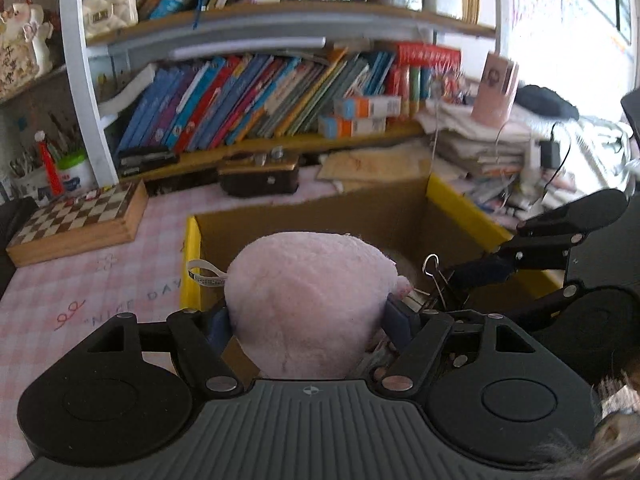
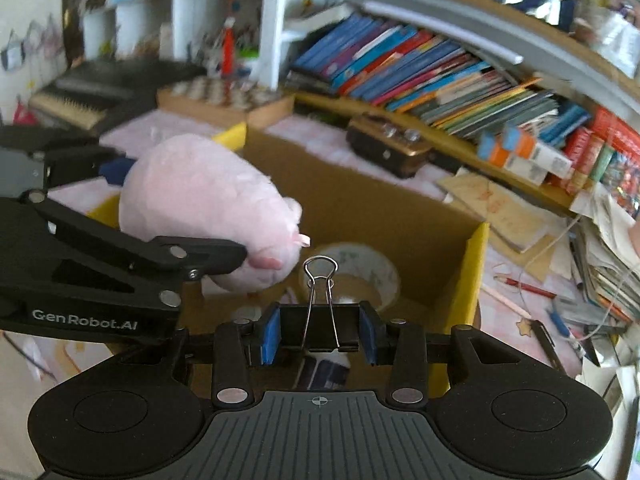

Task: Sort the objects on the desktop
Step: 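Lower both tools into the yellow box and open both grippers, releasing pig and clip, then lift both tools out of the yellow box and back away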

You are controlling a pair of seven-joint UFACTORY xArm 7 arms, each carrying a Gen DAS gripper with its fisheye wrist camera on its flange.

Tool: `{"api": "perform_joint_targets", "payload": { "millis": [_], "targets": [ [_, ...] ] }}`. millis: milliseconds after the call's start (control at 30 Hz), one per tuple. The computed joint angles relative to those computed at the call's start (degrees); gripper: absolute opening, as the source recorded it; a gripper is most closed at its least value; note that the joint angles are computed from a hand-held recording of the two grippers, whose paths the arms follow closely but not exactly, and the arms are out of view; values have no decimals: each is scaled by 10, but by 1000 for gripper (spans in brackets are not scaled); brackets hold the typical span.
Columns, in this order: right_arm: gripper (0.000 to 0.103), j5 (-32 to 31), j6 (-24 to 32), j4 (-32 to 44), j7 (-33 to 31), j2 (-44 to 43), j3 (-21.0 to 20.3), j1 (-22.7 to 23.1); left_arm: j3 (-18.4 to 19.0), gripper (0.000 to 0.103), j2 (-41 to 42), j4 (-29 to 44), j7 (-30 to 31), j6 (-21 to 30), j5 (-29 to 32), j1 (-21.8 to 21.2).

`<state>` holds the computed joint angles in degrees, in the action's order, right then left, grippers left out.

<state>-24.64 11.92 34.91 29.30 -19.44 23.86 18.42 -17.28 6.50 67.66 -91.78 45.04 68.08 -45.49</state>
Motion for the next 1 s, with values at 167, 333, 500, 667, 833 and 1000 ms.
{"api": "perform_joint_targets", "payload": {
  "millis": [167, 333, 500, 667, 833, 1000],
  "targets": [
    [39, 18, 19, 13, -25, 28, -20, 23, 4, 79, 6, -3, 3, 1, -25, 1],
    [39, 80, 49, 26, -79, 36, -58, 65, 1, 88, -7, -15, -31, -3, 6, -1],
    [40, 114, 66, 33, -109, 40, -67, 76, -16, 98, -31, -26, -81, 28, 57, -12],
    [41, 124, 67, 34, -110, 39, -64, 75, -41, 100, -62, -52, -115, 61, 71, -13],
    [57, 95, 51, 19, -53, 11, -39, 55, -67, 103, -100, -88, -145, 93, 52, -10],
    [75, 70, 21, -12, 4, -46, -8, 35, -95, 103, -132, -111, -166, 124, 28, -4]
  ]
}}
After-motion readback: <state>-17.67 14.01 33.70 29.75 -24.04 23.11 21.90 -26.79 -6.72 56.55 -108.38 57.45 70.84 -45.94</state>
